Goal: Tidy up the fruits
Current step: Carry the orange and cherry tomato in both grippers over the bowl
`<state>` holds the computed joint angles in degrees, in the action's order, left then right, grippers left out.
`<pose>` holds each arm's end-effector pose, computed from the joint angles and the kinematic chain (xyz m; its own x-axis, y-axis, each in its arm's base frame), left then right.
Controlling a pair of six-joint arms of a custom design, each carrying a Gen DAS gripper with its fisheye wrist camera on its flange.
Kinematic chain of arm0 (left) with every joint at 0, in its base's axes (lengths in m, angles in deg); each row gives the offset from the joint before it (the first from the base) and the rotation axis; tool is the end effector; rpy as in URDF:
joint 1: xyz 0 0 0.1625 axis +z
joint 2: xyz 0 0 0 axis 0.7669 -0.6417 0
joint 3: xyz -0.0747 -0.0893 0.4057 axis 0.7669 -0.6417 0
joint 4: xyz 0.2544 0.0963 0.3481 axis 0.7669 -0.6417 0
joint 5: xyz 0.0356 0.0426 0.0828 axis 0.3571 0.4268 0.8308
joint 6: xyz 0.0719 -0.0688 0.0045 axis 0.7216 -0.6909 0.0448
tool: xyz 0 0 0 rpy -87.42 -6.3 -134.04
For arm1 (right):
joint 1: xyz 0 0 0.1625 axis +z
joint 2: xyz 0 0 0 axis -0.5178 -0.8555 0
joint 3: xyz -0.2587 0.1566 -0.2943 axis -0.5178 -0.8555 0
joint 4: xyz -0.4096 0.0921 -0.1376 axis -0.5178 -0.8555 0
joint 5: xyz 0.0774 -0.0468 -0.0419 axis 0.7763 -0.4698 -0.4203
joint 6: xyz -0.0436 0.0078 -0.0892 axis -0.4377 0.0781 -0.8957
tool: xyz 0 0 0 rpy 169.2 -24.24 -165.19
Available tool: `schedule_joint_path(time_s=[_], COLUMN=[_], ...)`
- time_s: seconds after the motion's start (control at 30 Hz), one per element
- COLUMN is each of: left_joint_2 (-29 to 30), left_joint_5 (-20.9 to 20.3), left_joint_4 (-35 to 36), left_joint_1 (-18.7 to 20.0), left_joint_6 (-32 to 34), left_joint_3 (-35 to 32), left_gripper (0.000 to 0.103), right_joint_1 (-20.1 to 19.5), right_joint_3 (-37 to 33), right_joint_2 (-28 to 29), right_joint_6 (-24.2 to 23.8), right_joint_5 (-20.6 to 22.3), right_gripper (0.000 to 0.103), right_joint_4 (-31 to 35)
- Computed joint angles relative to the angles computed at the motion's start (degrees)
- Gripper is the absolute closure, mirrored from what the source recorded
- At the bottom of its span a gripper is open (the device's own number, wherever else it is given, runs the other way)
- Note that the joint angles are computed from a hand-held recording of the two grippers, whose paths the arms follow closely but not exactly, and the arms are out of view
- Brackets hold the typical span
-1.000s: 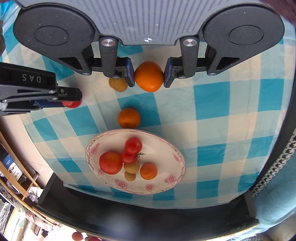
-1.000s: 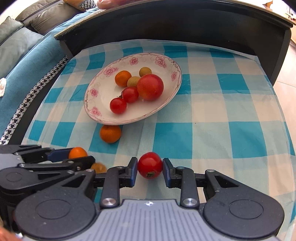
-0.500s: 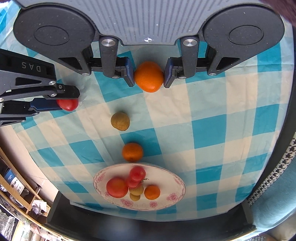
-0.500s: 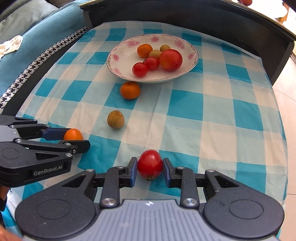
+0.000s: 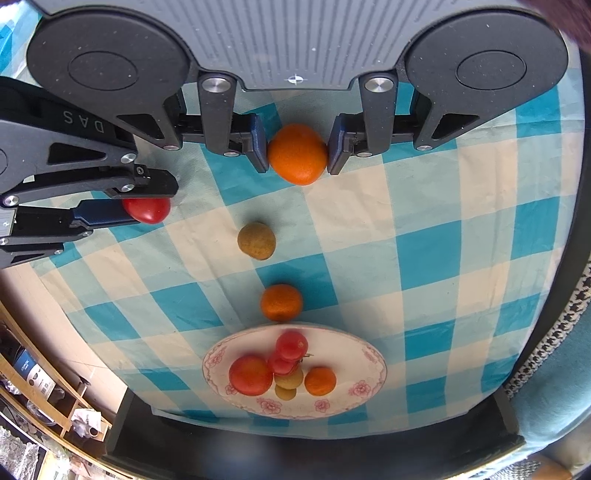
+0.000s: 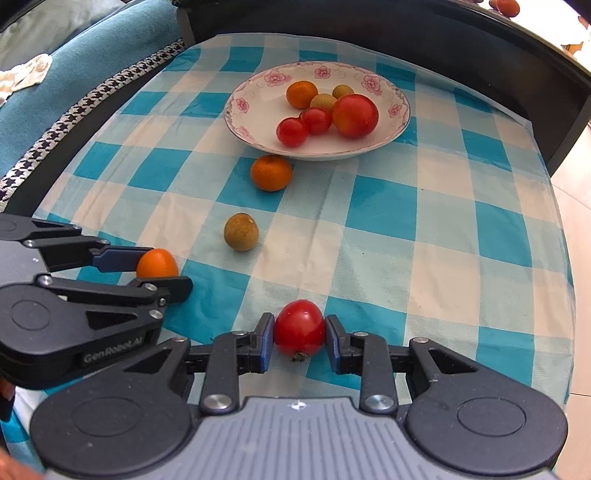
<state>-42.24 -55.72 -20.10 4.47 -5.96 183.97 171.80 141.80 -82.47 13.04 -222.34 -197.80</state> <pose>-0.0358 -0.3651 0.3320 -0.4569 0.7526 -0.4742 0.8024 0.5788 0.1455 0.4167 -0.2706 -0.0768 -0.7558 0.2355 0.6110 -0.1603 0.8382 -0.5213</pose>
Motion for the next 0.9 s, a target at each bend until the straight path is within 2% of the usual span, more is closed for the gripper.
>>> schedule_joint_path(time_s=[0.17,0.47,0.9], left_joint_2=[0.2,4.9,14.1], left_joint_5=[-1.1,-1.8,-1.1], left_joint_4=[-0.6,-5.8,-14.1], left_joint_1=[-1.0,-2.4,-2.2], left_joint_6=[-0.9,-1.8,-1.8], left_joint_3=[-1.1,-3.0,-5.7], left_gripper=[0.061,0.061,0.063], right_joint_1=[0.7,0.1,-4.4], right_joint_3=[-0.8,-1.3,-1.3], right_joint_2=[-0.7,-2.5,-4.1], right_joint_6=[-0.3,-0.8,-8.0], right_joint_5=[-1.4,-4.9,-8.4], right_gripper=[0.071,0.071,0.071], right_joint_4=[0.3,-1.7,-9.0])
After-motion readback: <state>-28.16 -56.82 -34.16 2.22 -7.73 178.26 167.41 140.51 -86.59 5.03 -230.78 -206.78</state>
